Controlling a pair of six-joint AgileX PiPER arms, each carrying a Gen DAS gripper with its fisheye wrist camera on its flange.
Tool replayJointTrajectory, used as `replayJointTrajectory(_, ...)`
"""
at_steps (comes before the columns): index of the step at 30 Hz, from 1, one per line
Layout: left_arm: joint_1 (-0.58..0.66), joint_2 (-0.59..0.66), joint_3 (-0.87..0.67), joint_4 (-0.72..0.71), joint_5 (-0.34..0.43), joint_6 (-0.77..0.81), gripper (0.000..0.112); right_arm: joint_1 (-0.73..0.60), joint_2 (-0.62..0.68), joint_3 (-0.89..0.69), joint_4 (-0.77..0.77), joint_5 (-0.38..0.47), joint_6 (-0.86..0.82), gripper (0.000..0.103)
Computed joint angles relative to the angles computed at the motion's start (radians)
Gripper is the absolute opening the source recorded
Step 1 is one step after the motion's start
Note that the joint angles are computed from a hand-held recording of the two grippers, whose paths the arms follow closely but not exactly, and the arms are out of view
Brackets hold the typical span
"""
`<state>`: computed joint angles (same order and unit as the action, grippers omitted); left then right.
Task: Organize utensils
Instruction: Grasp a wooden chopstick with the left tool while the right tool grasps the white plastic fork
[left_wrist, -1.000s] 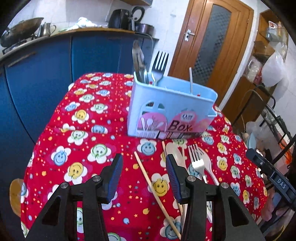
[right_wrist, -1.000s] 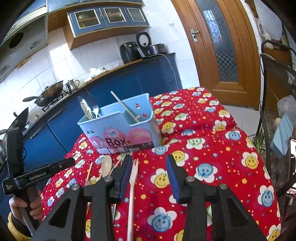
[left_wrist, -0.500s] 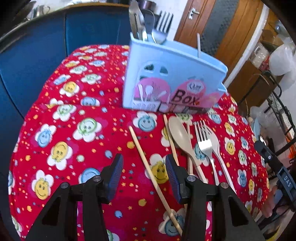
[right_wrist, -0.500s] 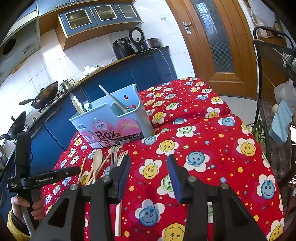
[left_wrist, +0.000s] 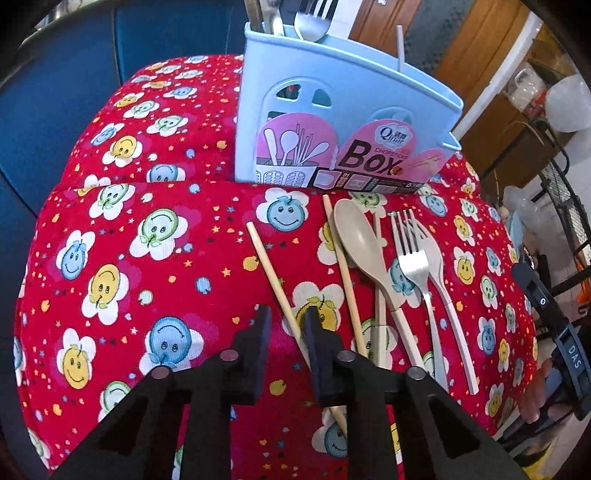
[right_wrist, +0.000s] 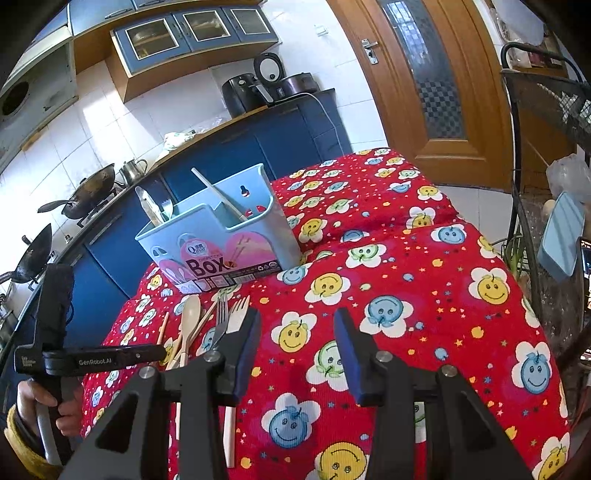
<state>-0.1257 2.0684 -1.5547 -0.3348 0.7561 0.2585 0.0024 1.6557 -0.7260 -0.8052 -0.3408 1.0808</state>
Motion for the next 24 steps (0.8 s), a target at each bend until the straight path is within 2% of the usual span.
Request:
replayJointTrajectory(2, 0.008, 0.010, -0.018, -0.013, 0.021, 0.011, 0.011, 0.001, 0.002, -0.002, -0.003, 0.003, 0.006, 0.044)
replayJointTrajectory(5, 0.019, 0.011, -0.012, -0.047, 0.019, 0.035, 0.011, 0.005, -0.002, -0.001, 0.000, 0.008, 0.001, 0.044)
replayJointTrajectory(11, 0.064, -0.010, 0.046, -0.180, -0.011, 0.135, 0.005, 0.013, -0.010, 0.000, -0.003, 0.020, 0.001, 0.044)
replayJointTrajectory(16, 0.108, -0.051, 0.117, -0.320, -0.052, 0.256, 0.004, 0.032, -0.021, -0.009, -0.026, 0.050, 0.028, 0.044)
replayJointTrajectory(21, 0.153, -0.079, 0.157, -0.436, -0.057, 0.363, 0.004, 0.062, -0.022, -0.039, -0.134, 0.090, 0.129, 0.044)
replayJointTrajectory(24, 0.171, -0.105, 0.196, -0.504, -0.084, 0.435, 0.004, 0.089, -0.013, -0.074, -0.305, 0.122, 0.285, 0.044)
